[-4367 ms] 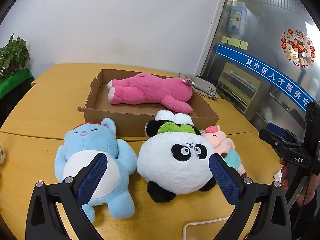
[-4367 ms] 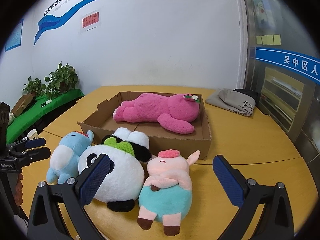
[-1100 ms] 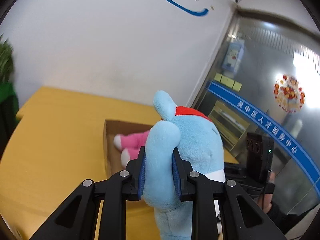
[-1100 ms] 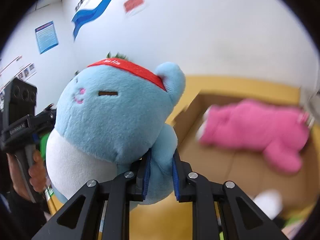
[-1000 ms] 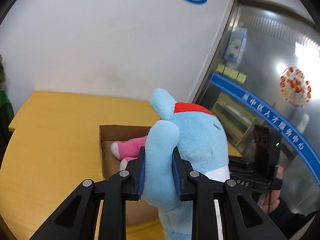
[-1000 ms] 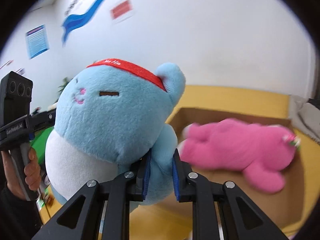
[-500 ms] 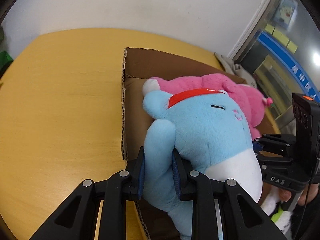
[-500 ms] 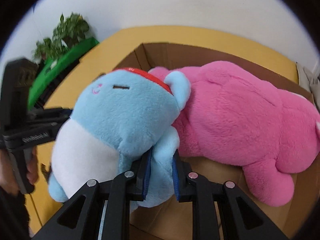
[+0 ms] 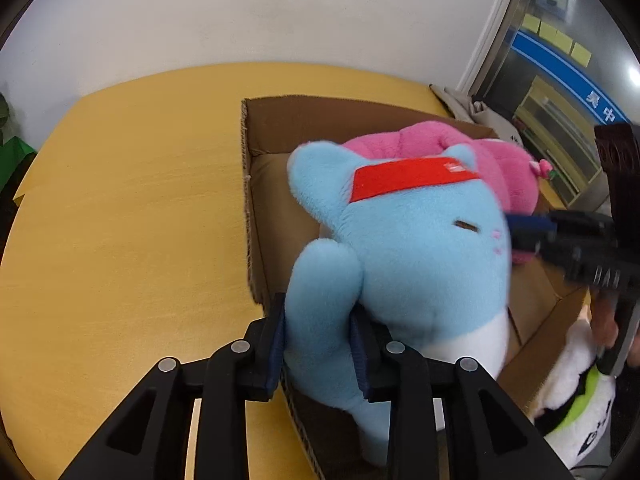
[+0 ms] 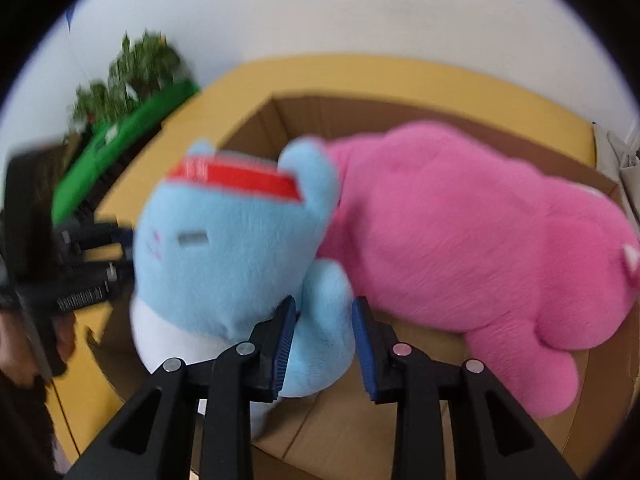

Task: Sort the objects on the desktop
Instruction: 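Open both grippers and pull back from the box toward the panda, then close both grippers on the white-black panda with green hat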

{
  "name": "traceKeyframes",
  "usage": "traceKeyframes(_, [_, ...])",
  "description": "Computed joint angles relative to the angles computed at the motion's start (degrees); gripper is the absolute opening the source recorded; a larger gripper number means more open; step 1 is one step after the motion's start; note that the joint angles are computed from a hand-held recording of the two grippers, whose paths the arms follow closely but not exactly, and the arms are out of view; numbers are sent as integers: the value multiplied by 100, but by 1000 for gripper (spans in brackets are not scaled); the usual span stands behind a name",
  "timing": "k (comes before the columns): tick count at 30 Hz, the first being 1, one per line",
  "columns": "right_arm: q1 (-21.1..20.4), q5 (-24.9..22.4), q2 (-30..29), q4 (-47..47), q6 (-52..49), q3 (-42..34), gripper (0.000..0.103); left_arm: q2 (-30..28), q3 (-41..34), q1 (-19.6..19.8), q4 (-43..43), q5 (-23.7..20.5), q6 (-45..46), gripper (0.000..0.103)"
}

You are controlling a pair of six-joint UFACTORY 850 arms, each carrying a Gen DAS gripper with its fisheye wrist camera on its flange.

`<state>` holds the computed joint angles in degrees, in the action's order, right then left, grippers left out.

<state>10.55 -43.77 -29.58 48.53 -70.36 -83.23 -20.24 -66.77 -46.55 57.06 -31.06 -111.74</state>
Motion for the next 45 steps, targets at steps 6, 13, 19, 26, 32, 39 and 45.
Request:
traceKeyframes(6, [205, -134, -6, 5, 351, 29, 57, 223, 200, -454, 835, -778, -1185, 102])
traceKeyframes(13, [-363, 155, 1242, 1185, -1114, 1261, 70, 384, 1, -1191, 1042, -1867, -1719, 102])
traceKeyframes(19, [-1374, 17, 2978, 2751, -3225, 2871, 82, -153, -1053, -2116, 1125, -3275, -1620, 103])
traceKeyframes(26, [-2275, -190, 3865, 2870, -3638, 3769, 82, -1341, -2741, -2487, 680, -3742, -1018, 103])
traceKeyframes(32, [-2895, -534, 4223, 2738, -3836, 4028, 82, -1859, -3491, -2689, 811, -3714, -1022, 103])
traceKeyframes(39, [-3288, -790, 4378, 2593, -3866, 4099, 82, -2007, -3717, -2766, 884, -3562, -1240, 103])
traceKeyframes(45, [-3304, -718, 4414, 2601, -4003, 4167, 82, -2086, -3806, -2784, 897, -3550, -1278, 103])
